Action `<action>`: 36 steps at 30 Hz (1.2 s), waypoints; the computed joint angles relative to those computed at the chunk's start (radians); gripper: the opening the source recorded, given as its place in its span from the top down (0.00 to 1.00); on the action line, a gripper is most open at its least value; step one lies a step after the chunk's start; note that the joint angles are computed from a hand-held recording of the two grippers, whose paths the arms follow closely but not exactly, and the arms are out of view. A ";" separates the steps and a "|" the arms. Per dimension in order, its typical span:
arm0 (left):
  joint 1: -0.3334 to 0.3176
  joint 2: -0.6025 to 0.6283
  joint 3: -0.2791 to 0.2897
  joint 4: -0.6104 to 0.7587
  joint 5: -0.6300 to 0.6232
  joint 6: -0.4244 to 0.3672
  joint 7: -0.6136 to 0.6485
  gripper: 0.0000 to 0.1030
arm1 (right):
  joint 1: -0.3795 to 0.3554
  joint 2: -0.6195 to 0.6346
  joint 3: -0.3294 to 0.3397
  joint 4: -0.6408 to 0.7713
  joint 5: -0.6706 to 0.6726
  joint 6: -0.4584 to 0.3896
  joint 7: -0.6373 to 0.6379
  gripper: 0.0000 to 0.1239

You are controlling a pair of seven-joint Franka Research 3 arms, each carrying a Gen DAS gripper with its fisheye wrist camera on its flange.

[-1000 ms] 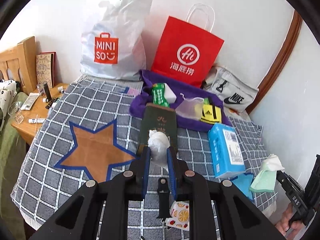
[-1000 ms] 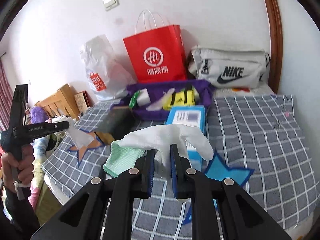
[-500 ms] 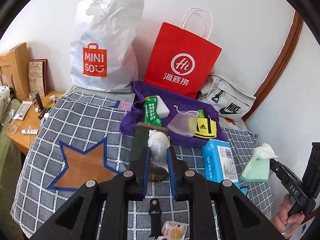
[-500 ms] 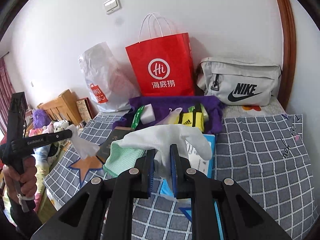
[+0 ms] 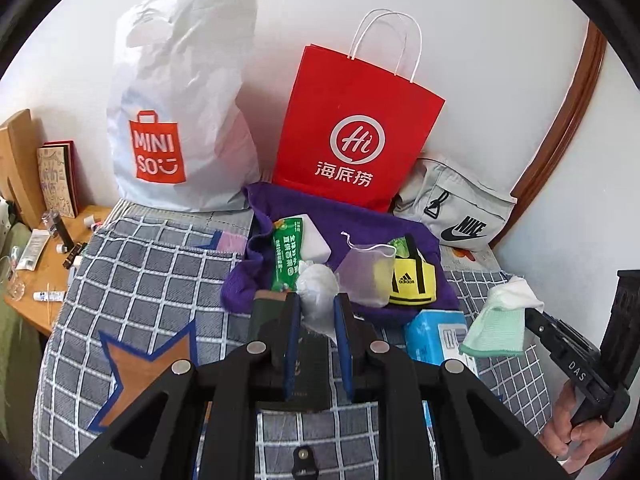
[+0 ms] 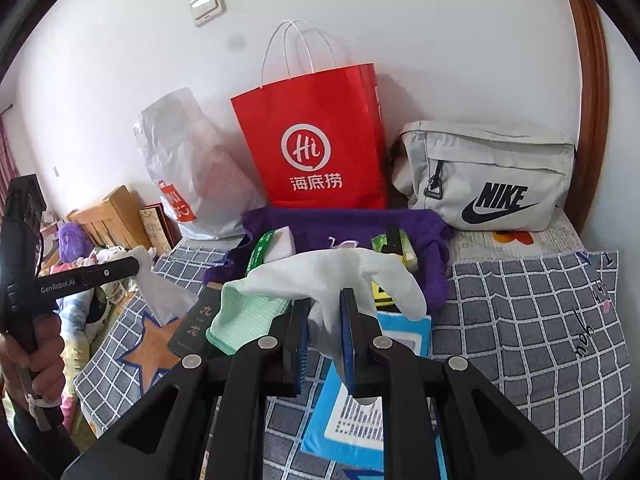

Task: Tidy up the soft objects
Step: 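Carry the cotton ball with the left tool while the right tool carries the glove toward the towel, then lower the cotton ball with the left tool while the right tool lowers the glove over the towel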

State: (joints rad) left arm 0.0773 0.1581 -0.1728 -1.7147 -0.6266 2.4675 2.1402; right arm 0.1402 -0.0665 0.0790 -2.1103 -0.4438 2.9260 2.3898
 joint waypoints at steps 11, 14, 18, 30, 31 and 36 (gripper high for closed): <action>-0.011 0.144 -0.035 0.168 0.126 -0.018 -0.110 0.84 | 0.040 0.136 -0.077 0.166 0.014 -0.063 -0.037 0.87; -0.008 0.181 -0.049 0.211 0.155 -0.020 -0.130 0.84 | 0.068 0.177 -0.113 0.225 -0.057 -0.112 -0.001 0.87; -0.009 0.234 -0.065 0.280 0.194 -0.034 -0.153 0.84 | 0.084 0.216 -0.138 0.282 -0.070 -0.138 -0.010 0.87; -0.043 0.426 -0.101 0.569 0.301 -0.118 -0.257 0.84 | 0.107 0.364 -0.197 0.454 0.067 -0.153 -0.098 0.87; -0.046 0.442 -0.104 0.593 0.308 -0.126 -0.261 0.84 | 0.103 0.377 -0.198 0.464 0.090 -0.149 -0.110 0.87; -0.085 0.535 -0.106 0.717 0.366 -0.179 -0.288 0.84 | 0.087 0.437 -0.199 0.504 0.211 -0.146 -0.161 0.86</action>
